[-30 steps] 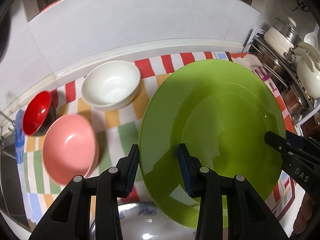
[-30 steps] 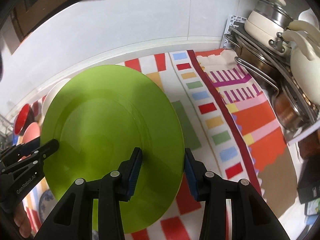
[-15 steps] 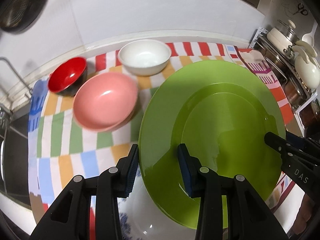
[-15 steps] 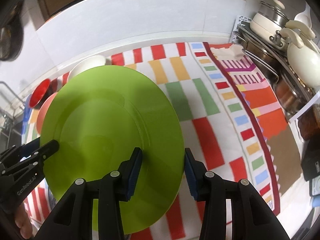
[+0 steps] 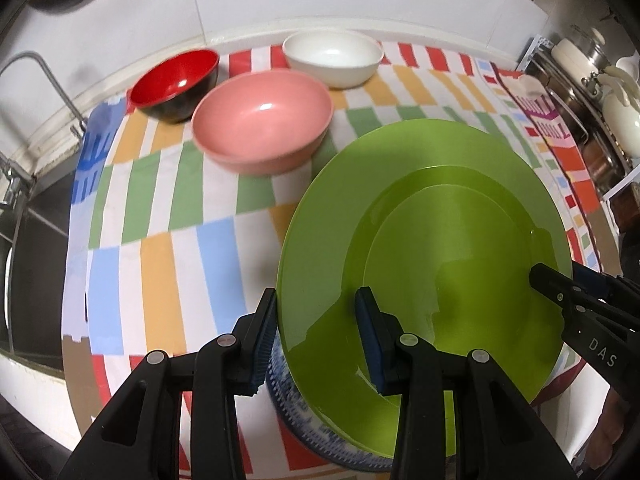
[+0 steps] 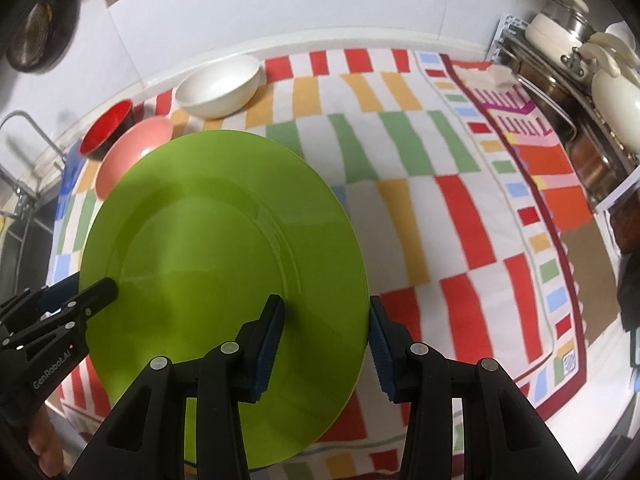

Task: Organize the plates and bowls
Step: 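Lift the green plate with both tools and carry it over the blue-and-white plates, then lower the green plate onto the blue-and-white plates and open both tools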

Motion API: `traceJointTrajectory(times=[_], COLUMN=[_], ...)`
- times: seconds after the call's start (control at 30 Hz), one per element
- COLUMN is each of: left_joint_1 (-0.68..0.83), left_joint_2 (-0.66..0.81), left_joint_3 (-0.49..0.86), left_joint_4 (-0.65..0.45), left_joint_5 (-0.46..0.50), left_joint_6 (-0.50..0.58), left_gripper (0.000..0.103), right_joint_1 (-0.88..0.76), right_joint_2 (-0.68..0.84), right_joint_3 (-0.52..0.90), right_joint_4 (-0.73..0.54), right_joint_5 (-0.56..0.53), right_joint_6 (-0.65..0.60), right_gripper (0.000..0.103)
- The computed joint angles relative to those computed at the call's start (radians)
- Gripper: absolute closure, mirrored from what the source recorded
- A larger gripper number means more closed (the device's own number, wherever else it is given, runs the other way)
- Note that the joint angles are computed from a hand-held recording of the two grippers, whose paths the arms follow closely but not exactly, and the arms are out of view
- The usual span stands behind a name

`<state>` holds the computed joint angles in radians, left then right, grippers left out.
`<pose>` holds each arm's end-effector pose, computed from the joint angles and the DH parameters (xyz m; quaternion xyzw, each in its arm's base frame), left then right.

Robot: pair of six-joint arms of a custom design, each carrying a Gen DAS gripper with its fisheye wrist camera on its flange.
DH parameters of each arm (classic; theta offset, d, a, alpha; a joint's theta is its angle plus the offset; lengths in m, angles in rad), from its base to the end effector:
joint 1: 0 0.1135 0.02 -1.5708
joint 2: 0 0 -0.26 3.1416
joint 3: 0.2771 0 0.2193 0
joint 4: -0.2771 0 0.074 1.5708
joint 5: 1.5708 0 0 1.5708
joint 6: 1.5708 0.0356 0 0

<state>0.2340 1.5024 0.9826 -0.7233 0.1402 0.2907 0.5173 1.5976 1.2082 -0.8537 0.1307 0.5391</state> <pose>0.2446 0.0532 0.2168 0.0393 0.9835 -0.0245 0.1751 0.2457 0.1345 0.2454 0.0214 0.9843 0.0264 0.1731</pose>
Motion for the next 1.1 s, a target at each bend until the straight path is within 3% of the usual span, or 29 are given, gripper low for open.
traceJointTrajectory(times=[0.47,1.1], left_joint_1=[0.082,0.1], left_joint_2=[0.024,0.085], left_joint_3=[-0.076,-0.091], left_joint_4=[0.001,0.004], left_joint_5=[-0.019,-0.026], left_joint_6=[0.075,0.079], left_gripper=[0.064,0.064], right_joint_1=[0.105,0.126], right_joint_2=[0.052,0.115], right_joint_3=[-0.052,-0.05], right_joint_4=[0.011,0.016], right_joint_5=[-0.022,-0.035], right_joint_6=[0.098,0.098], right_gripper=[0.06,0.059])
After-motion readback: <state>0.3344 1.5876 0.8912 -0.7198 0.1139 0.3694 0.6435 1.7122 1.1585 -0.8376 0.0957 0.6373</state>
